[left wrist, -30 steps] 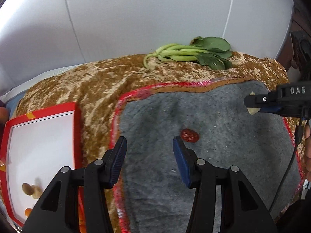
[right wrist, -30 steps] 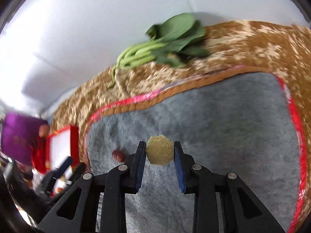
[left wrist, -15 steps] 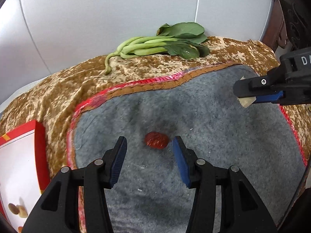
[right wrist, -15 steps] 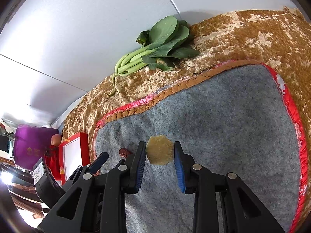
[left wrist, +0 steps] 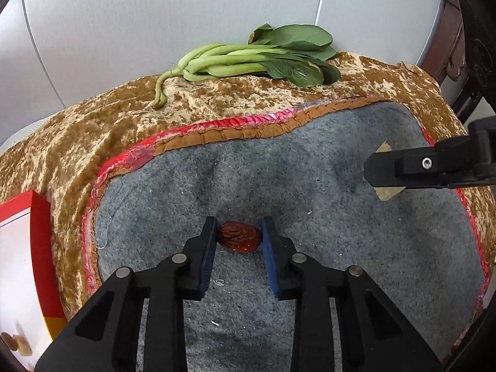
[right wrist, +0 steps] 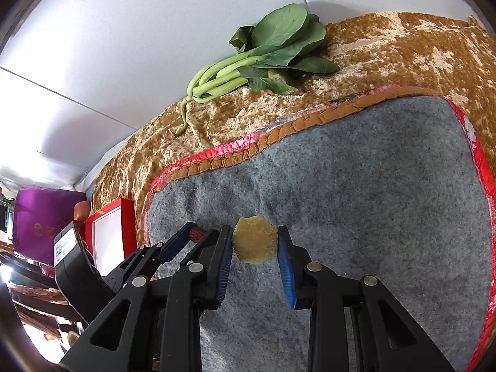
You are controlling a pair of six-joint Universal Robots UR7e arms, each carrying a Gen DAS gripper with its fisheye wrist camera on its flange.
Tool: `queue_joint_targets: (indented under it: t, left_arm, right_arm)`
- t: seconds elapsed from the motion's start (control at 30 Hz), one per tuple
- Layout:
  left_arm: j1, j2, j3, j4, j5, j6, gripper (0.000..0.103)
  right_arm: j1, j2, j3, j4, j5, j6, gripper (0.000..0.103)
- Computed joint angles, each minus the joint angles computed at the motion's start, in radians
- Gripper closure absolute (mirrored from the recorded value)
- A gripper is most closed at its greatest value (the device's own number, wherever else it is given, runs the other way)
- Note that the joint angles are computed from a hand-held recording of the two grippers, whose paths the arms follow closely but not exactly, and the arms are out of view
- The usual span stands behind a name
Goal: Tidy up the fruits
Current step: 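Carry the held jujube and yam chunk with both grippers over the white tray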
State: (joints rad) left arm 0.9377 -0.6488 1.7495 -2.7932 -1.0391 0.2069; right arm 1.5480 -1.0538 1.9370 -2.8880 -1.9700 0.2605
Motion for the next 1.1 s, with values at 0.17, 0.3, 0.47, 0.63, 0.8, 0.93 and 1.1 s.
queue_joint_targets:
  t: [0.17, 0.3, 0.47, 0.63, 0.8, 0.93, 1.1]
  left_arm:
    - [-0.012, -0.039, 0.044, -0.023, -0.008, 0.01, 0.077]
    - [-0.027, -0.102, 0.109, -0.072, 0.026, 0.004, 0.077]
    - [-0.035, -0.175, 0.177, -0.149, 0.087, -0.021, 0.077]
    - [-0.047, -0.256, 0.268, -0.197, 0.131, -0.051, 0.077]
    - [-0.077, -0.327, 0.37, -0.259, 0.154, -0.046, 0.077]
    - [-0.106, -0.366, 0.435, -0.298, 0.168, -0.035, 0.077]
    - [-0.129, -0.406, 0.489, -0.315, 0.169, -0.047, 0.077]
  right_arm:
    - [0.009, 0.002, 0.005, -0.006, 0.012, -0.015, 0.075]
    - [0.028, 0.022, -0.005, -0.001, 0.024, -0.04, 0.075]
    - [0.067, 0.065, -0.027, -0.003, 0.035, -0.065, 0.075]
    - [0.108, 0.1, -0.037, -0.009, 0.02, -0.092, 0.075]
    - [0.135, 0.103, -0.01, -0.048, -0.005, -0.114, 0.075]
    - [0.148, 0.096, 0.026, -0.094, -0.016, -0.112, 0.075]
    - [0.153, 0.088, 0.068, -0.164, -0.031, -0.104, 0.075]
